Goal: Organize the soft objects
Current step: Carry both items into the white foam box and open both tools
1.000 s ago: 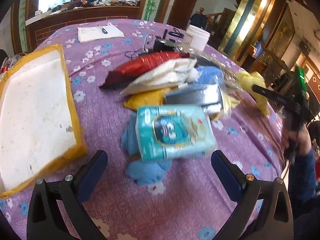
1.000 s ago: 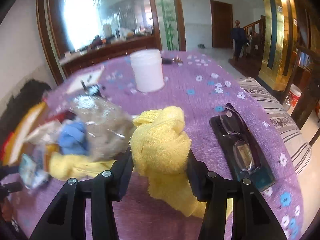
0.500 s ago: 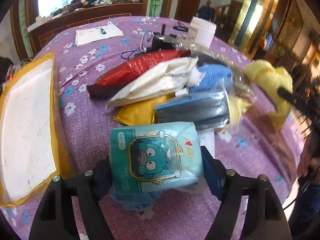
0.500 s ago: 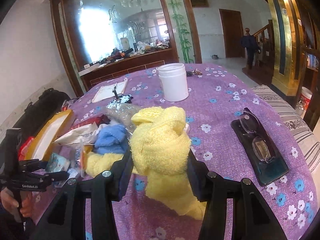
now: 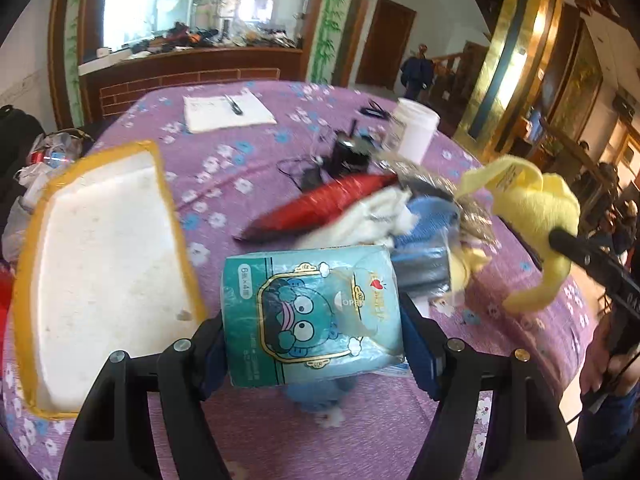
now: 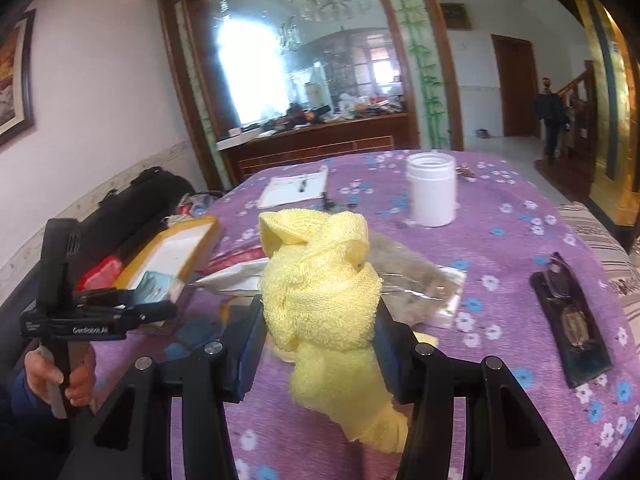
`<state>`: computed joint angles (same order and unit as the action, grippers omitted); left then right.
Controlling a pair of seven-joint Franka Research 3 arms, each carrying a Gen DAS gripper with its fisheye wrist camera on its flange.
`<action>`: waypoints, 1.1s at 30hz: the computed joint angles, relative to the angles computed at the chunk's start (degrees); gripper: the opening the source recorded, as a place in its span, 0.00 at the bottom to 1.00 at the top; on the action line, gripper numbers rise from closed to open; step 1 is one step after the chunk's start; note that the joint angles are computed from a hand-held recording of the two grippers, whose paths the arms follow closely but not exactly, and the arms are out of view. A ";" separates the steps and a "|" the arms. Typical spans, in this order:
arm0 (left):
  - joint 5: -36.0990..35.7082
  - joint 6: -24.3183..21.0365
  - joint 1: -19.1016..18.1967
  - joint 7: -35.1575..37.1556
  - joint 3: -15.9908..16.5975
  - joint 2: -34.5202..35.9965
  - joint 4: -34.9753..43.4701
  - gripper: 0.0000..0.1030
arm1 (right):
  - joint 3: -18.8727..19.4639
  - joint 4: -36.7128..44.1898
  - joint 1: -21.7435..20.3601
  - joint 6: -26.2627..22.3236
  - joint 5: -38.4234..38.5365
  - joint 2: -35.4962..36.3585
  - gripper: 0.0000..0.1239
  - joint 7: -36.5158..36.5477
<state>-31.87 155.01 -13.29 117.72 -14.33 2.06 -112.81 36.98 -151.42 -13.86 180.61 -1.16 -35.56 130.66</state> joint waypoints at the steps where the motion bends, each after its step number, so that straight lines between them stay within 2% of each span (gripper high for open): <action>1: -0.40 0.38 0.26 0.19 0.21 -0.36 -0.30 0.71 | -0.85 0.85 1.22 0.60 -0.06 1.79 0.44 -0.72; 9: -1.00 2.68 1.67 -0.77 2.19 -1.83 -1.89 0.71 | -3.69 9.16 6.80 2.28 0.30 13.88 0.44 -5.06; 11: -1.11 2.86 2.20 -1.10 2.68 -1.91 -2.02 0.71 | -3.10 12.79 6.82 1.36 -0.56 17.37 0.44 -5.64; 19: 1.38 3.65 4.99 -4.37 4.06 -0.20 -0.06 0.71 | -5.90 27.56 11.60 -1.57 -7.22 32.02 0.44 -4.76; 27: 11.71 2.71 8.62 -14.52 4.19 5.83 7.62 0.71 | -8.73 44.34 17.47 -5.41 1.32 45.08 0.44 -13.07; 29: 14.45 0.88 9.51 -17.45 4.11 8.62 11.64 0.71 | -8.34 50.28 17.97 -7.27 4.65 49.18 0.44 -15.75; 33: 22.15 -2.10 9.91 -25.61 4.75 14.63 20.34 0.71 | -12.89 61.90 23.55 -10.44 5.27 56.32 0.44 -15.25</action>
